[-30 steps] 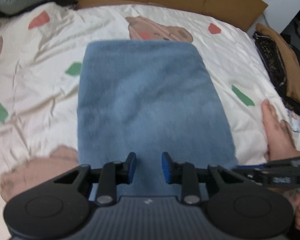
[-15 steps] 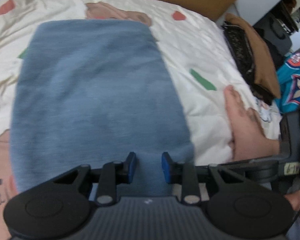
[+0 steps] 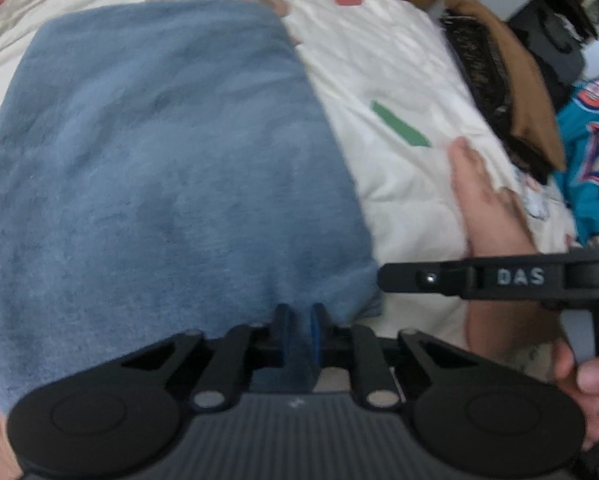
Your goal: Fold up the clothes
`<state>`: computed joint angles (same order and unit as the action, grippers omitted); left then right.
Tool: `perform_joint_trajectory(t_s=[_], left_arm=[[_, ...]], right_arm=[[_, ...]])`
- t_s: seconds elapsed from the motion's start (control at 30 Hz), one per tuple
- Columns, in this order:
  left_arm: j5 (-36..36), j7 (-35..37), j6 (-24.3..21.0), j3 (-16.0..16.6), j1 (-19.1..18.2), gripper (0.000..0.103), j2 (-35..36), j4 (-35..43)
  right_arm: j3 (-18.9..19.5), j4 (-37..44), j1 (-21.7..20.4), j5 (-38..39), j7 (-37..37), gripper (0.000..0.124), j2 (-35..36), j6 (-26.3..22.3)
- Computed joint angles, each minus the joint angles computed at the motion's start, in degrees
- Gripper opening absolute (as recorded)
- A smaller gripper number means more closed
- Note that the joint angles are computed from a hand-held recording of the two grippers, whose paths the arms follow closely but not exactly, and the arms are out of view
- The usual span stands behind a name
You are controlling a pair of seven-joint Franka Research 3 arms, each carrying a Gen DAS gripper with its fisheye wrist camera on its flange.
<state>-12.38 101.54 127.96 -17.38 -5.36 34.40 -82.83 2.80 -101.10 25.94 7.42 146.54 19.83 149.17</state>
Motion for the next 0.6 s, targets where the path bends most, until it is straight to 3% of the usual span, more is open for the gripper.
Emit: perform_joint_trajectory(t_s=[0.17,0.43,0.6], left_arm=[[2.69,-1.43,1.29,0.87,-1.29,0.003,1.30,-0.10],[1.23,-0.47,2.09,-0.37,0.45,0.003,0.27,-2.25],[-1.61,1.11,1.61,-0.81,2.05,0.003,-2.77,-5.01]], right_arm=[[-0.97,1.94,1.39,-1.47,1.70,0.020,2.60,1.84],[-0.54,8.12,0.97,-2.67,-3.67,0.032,6.74,-4.48],[-0.90,7.08,1.10,-1.39,-2.67,0.033,6.10,-3.40]])
